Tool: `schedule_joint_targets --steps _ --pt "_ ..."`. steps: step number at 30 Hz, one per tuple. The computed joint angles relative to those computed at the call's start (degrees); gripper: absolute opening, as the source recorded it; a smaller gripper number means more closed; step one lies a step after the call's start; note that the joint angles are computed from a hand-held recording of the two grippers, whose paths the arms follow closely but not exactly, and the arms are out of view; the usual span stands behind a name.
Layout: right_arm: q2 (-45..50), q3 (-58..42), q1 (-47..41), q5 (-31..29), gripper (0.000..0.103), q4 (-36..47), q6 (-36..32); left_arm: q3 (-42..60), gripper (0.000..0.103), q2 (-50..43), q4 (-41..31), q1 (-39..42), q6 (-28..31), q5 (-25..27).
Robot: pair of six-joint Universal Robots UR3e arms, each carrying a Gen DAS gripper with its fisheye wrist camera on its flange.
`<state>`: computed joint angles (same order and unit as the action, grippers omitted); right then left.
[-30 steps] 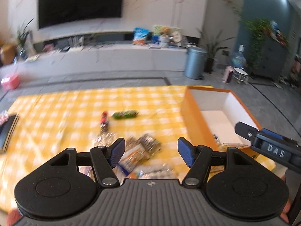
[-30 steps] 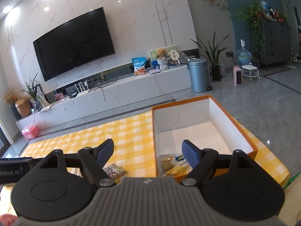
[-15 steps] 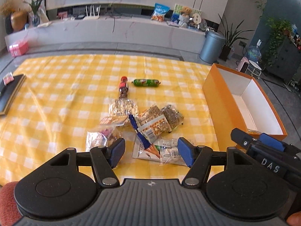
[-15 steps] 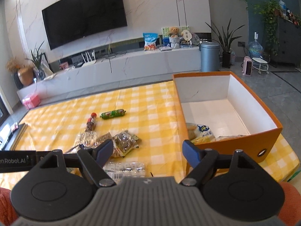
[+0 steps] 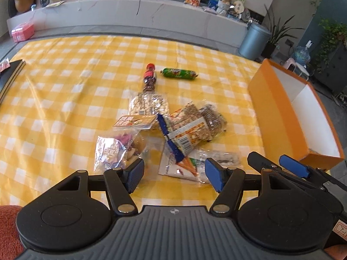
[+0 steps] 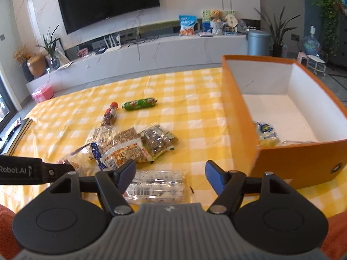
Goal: Organize snacks
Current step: 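Move both tools back over the snack pile on the table, then grasp the printed cracker bag with the left tool while the right tool grasps the clear white-ball pack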
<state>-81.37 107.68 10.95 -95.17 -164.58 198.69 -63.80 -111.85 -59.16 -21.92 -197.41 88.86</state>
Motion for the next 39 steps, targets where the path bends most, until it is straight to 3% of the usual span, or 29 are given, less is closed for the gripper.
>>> schedule_joint_targets --steps 8,13,16,20,24,31,37,39 --pt "6.94 -4.76 -1.14 5.16 0.065 1.78 -2.29 3.18 0.075 -3.25 1.03 0.22 5.35 1.91" --pt "8.52 -5.74 -2.06 7.11 0.078 3.91 -2.60 7.21 0.075 -6.09 -0.28 -0.18 8.56 2.12" --pt "9.03 -5.83 -2.29 8.44 0.091 5.27 -2.44 9.20 0.075 -7.48 -1.40 -0.40 9.17 2.37" --pt "11.74 -8.40 -1.10 8.21 0.092 6.83 -2.77 10.57 0.075 -8.57 -2.67 -0.57 10.45 3.17" --pt "14.10 -11.61 0.55 5.72 0.092 10.70 -5.03 10.73 0.075 -8.62 -3.57 0.11 9.76 2.60" --pt "10.29 -6.84 -0.96 1.28 0.091 11.95 -3.99 10.25 0.075 -8.12 -3.02 -0.22 12.22 1.18" --pt "5.18 -1.93 -3.45 1.18 0.082 14.11 1.36 10.61 0.075 -8.45 -2.78 -1.24 15.48 0.35" --pt "4.09 -1.08 -3.54 0.47 0.073 14.92 3.78 11.17 0.075 -8.84 -3.09 -1.54 15.49 0.39"
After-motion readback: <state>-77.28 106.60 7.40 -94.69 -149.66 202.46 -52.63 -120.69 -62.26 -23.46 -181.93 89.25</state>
